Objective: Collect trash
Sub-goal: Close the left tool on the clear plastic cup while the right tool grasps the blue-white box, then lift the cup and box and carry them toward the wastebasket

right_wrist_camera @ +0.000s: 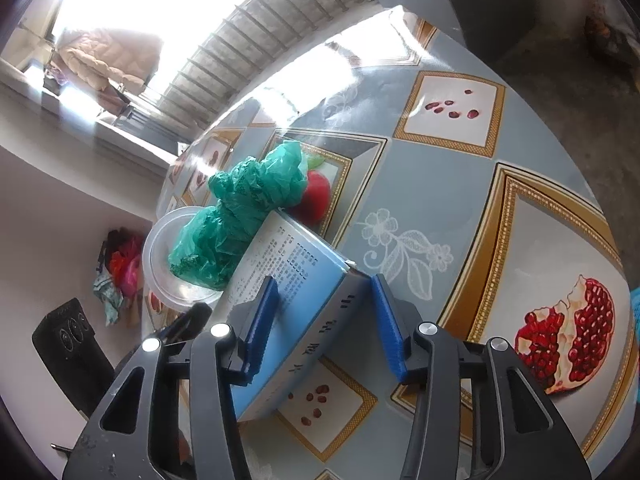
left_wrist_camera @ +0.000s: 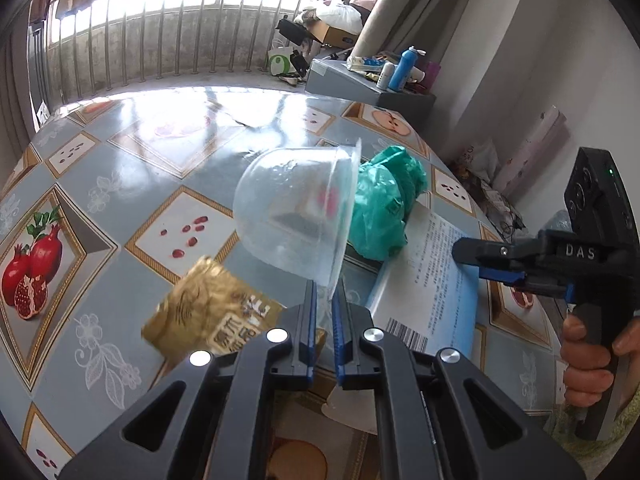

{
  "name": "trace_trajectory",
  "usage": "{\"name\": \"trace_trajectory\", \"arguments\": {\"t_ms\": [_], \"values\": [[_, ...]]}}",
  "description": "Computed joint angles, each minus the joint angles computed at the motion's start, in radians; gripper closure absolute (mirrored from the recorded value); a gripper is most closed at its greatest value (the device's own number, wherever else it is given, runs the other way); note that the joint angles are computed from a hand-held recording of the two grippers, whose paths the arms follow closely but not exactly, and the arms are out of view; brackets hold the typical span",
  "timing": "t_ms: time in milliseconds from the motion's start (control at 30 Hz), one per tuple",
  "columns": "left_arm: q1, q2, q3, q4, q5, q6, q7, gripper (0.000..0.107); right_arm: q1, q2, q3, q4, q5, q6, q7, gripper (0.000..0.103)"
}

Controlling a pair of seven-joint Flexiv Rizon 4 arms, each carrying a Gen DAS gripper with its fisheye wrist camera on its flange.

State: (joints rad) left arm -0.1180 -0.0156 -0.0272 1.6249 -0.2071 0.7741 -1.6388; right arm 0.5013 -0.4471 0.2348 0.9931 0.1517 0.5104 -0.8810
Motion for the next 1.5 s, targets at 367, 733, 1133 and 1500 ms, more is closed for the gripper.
{"name": "trace_trajectory", "arguments": {"t_ms": [367, 733, 1133, 1500], "values": [[-0.068, 0.130, -0.016, 0.140, -0.117, -0.044, 0.021, 0.106, -0.045, 0.114, 0.023, 0.133, 0.057, -0.012, -0.061, 0.064], [-0.164, 0.264, -0.047, 0.271, -0.188, -0.050, -0.075, 0.107, -0.051, 0.292, 0.036, 0.328, 0.088, -0.013, -0.121, 0.064], [-0.142, 0.349, -0.050, 0.283, -0.057, -0.056, -0.181, 0.092, -0.042, 0.386, 0.025, 0.431, 0.004, 0.057, -0.102, 0.054], [-0.090, 0.414, -0.056, 0.300, 0.037, 0.000, -0.290, 0.056, 0.011, 0.348, 0.033, 0.420, -0.125, 0.093, -0.058, 0.027]]}}
